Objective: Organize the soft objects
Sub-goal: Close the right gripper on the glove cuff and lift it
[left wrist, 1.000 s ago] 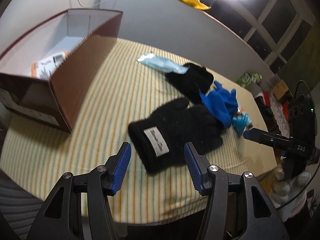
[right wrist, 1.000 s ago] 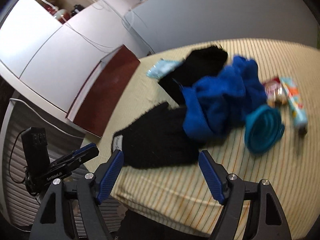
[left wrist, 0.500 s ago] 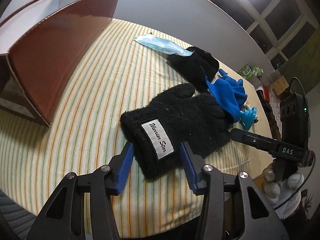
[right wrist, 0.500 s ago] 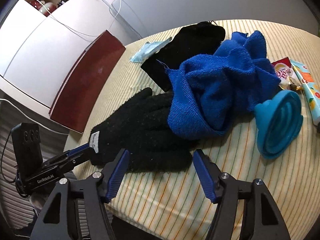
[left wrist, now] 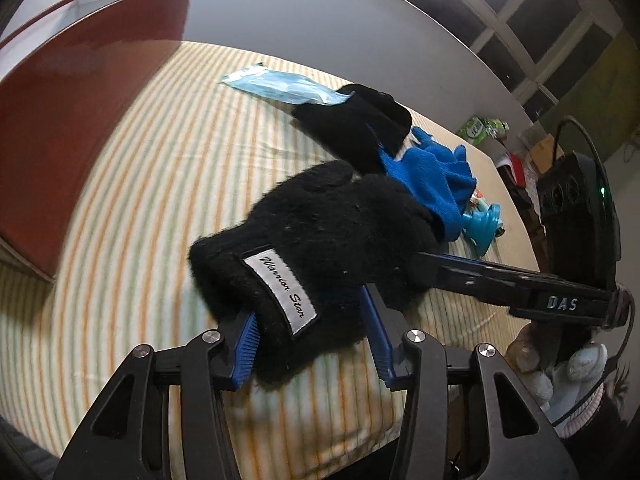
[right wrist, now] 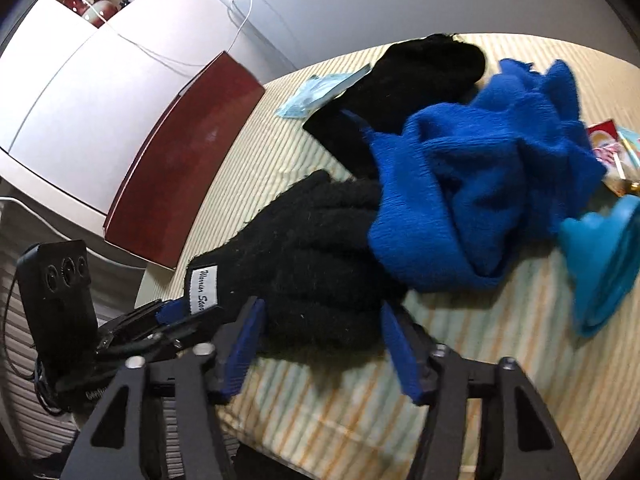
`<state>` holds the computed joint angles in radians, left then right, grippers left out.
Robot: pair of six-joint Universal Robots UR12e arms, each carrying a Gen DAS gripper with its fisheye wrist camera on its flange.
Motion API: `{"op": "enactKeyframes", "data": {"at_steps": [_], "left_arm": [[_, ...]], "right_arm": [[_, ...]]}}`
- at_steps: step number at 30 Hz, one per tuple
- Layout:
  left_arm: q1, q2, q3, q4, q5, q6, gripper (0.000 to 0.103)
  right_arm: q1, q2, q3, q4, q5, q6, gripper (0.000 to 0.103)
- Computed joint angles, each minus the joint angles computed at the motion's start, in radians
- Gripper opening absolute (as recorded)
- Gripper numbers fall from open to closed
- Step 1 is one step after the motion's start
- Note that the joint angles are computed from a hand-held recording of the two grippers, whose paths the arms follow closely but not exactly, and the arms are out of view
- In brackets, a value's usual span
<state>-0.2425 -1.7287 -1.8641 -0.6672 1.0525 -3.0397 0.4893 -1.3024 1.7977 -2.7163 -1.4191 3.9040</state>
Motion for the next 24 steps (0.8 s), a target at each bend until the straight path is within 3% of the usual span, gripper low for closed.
{"op": "enactKeyframes", "data": {"at_steps": [2, 3, 4, 5, 17, 24], "left_arm": [[-0.007, -0.006, 0.004, 0.007, 0.014, -0.005, 0.026], [-0.007, -0.008, 0.005, 0.007, 0.015, -0.007, 0.018], [-0.007, -0.009, 0.005, 0.009, 0.016, -0.010, 0.015], [-0.007, -0.009, 0.004, 0.012, 0.017, -0.014, 0.013], [0.014, 0.032, -0.030, 0.061, -0.004, -0.025, 0.010], [0.042, 0.071, -0.044, 0.097, -0.029, -0.036, 0.010]], "right_arm": [[0.000, 0.009, -0.007, -0.006, 0.017, 0.001, 0.042], [-0.003, 0.015, -0.009, -0.013, 0.045, 0.009, 0.032], [-0.004, 0.020, -0.011, -0.018, 0.067, 0.014, 0.023], [-0.003, 0.027, -0.015, -0.020, 0.079, 0.017, 0.022], [0.021, 0.028, -0.026, -0.062, 0.054, 0.024, 0.015], [0.045, 0.020, -0.069, -0.065, 0.030, -0.029, 0.015]]}}
